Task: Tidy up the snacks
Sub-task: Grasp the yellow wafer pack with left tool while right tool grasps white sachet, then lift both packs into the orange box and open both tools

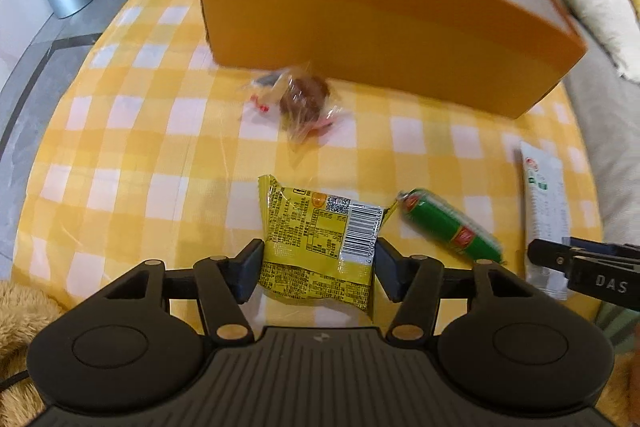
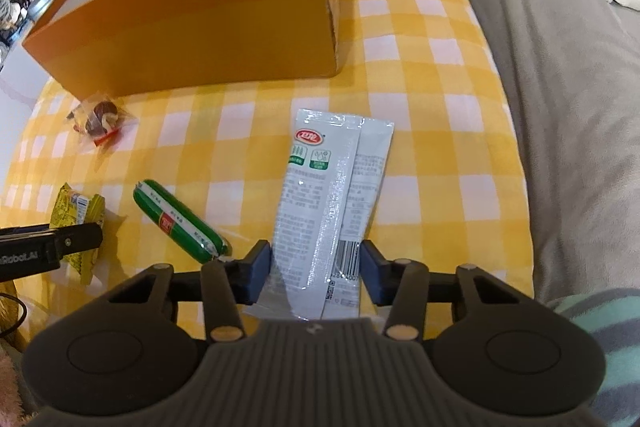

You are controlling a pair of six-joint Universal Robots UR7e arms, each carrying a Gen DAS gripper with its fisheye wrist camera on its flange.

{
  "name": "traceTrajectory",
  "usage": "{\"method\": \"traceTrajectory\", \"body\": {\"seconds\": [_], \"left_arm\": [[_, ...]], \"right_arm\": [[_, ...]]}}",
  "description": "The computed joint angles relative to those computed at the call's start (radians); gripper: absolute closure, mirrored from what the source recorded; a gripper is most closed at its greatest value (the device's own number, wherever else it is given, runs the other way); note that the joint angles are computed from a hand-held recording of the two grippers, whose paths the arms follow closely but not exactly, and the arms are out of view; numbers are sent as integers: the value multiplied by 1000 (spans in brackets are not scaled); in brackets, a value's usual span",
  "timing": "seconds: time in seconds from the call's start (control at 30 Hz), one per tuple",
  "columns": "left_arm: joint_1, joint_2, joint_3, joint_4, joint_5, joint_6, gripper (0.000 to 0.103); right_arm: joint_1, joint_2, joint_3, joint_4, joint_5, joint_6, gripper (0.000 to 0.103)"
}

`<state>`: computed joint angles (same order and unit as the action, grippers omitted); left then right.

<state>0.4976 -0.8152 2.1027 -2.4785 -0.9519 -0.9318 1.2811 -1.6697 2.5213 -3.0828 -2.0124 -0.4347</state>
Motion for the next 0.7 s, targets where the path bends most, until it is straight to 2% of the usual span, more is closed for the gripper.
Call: {"method": "traceTrajectory", "body": {"seconds": [0.1,0.2,0.37,0.53,0.7], "left_arm": [[-4,-13,7,-44,-4,12,36],[-11,-22,6,-80,-12,37,36],[-26,-34,-7,-129,-23,93,36],[-32,-53,-33,-161,-2,171,36],[-19,-58,-82,-181,9,246,36]], "right_arm": [[1,-28,22,-44,36,-22,57],[18,-46,37,-74,40,-40,58],[53,-88,40,-55,61,-41,58],[139,-101,10,-38,40,-56,58],[225,-94,-70,39,35,-43,58]]}}
